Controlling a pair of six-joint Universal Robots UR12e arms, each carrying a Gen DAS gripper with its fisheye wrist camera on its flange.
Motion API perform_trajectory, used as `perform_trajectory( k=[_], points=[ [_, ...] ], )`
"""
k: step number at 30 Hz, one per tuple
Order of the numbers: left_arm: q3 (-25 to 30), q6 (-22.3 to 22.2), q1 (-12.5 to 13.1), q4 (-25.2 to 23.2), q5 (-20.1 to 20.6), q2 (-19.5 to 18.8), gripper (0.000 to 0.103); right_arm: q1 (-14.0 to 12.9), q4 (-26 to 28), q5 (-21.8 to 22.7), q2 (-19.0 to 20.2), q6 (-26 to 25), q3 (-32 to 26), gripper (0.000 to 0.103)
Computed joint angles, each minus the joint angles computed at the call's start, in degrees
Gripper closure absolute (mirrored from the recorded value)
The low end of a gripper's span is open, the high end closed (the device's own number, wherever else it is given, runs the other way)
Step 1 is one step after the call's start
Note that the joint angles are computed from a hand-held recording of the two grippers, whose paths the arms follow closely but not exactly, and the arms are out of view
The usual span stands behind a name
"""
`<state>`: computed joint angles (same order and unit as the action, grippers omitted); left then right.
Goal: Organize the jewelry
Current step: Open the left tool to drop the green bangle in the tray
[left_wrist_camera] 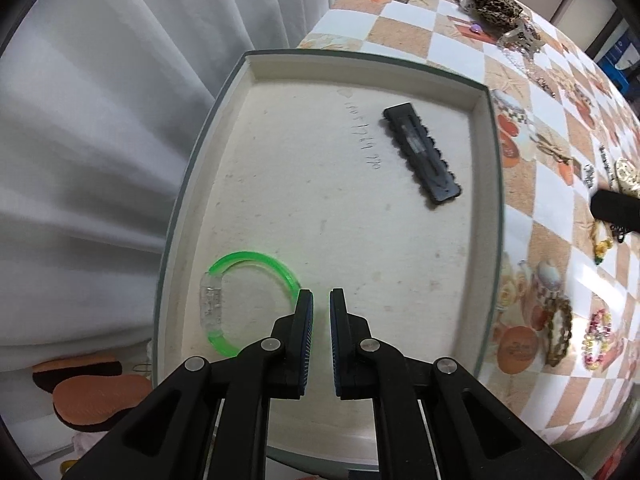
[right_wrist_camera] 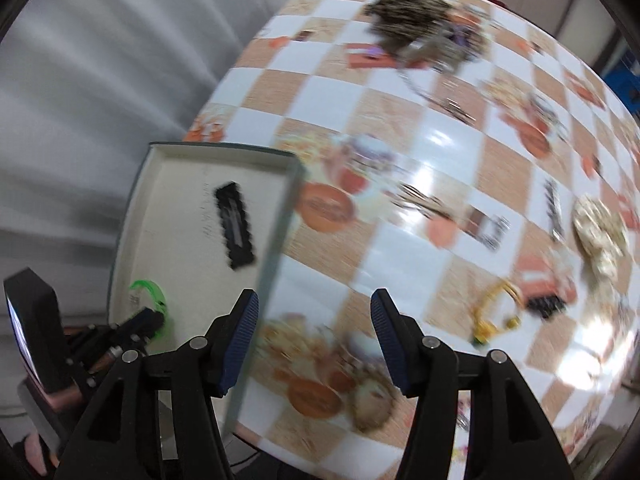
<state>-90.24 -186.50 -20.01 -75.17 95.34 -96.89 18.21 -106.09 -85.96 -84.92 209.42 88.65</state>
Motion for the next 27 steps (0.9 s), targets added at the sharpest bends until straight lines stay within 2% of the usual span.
perform_trajectory(
  k=[6,7,9,12,15,16,17,19,27],
  points=[
    [0.93,-0.3,0.7,-0.72,-3.06,0.71,0.09,-1.26,0.75,-0.48,-4.15,3.72,3.43,0.035],
    [0.84,-0.27,0.95,-0.72,-3.31,0.86,0.066,-1.55,0.69,-0.36,-4.74,4.32,3.99,0.035],
    [1.4,-1.0,0.94,-1.41,-2.55,0.72,0.003,-1.83,0.9,-0.25,-5.59,5.02,4.65,0.034],
    [1.55,-1.24,0.32,-0.57,-2.1,1.08,0.0,-1.95,1.02,-0.34,-6.6,5.71,5.44,0.033],
    [1.48,-0.08,-0.72,0.53,0.24,0.72,0.0,-2.23,0.96,-0.16,-7.53,6.04,6.32,0.033],
    [1.62,0.43,-1.15,1.05,1.0,0.52,0.0,-2.3,1.15,-0.28,-7.85,6.14,6.58,0.03],
    [2.01,0.89,-1.68,1.53,1.75,0.1,0.0,-2.38,1.34,-0.42,-8.21,6.22,6.83,0.021],
    [2.78,1.72,-2.66,2.1,2.47,-0.71,0.0,-2.59,1.39,-1.01,-9.0,7.05,7.43,0.019],
    [6.84,3.04,-6.6,1.2,1.04,-3.7,0.0,-4.47,3.58,-3.21,-12.69,10.72,9.62,0.018]
  ],
)
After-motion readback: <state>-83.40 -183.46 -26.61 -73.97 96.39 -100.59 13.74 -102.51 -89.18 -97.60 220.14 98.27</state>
